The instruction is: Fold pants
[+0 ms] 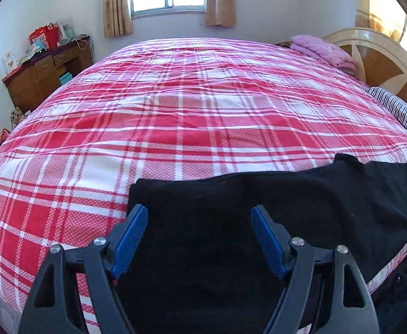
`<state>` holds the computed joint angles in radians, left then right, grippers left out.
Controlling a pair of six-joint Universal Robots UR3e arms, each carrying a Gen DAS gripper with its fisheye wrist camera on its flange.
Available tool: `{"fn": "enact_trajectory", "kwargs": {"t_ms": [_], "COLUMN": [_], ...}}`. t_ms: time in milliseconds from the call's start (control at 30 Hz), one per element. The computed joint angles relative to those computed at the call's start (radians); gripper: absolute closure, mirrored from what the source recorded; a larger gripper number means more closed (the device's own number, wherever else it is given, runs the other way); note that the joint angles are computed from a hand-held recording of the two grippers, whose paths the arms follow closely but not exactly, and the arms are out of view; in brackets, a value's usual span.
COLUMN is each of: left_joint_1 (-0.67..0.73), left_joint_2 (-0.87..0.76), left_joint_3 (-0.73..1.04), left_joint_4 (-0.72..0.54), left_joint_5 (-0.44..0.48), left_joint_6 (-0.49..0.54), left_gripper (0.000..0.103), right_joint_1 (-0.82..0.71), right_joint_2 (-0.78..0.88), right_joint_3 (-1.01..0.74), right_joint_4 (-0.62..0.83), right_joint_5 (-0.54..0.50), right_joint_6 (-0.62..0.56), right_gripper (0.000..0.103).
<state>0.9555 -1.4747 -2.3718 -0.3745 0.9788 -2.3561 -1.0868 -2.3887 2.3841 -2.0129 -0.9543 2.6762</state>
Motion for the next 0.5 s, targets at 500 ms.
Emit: {"fn": "enact_trajectory", "kwargs": {"t_ms": [500], "left_joint_1": [0.045], "left_joint_2": [0.008], "left_joint_3": [0.014], "left_joint_4": [0.006], "left_joint_5": [-0.004], "left_joint_6": [0.009], "left_gripper": [0.024], "right_joint_1": [-0.006], "right_joint_2": [0.044], "right_joint_3": [0.062], "right_joint_4": [-0.139], "right_joint_5": [-0.040], "right_joint_6": [0.001], "right_gripper": [0.099]}}
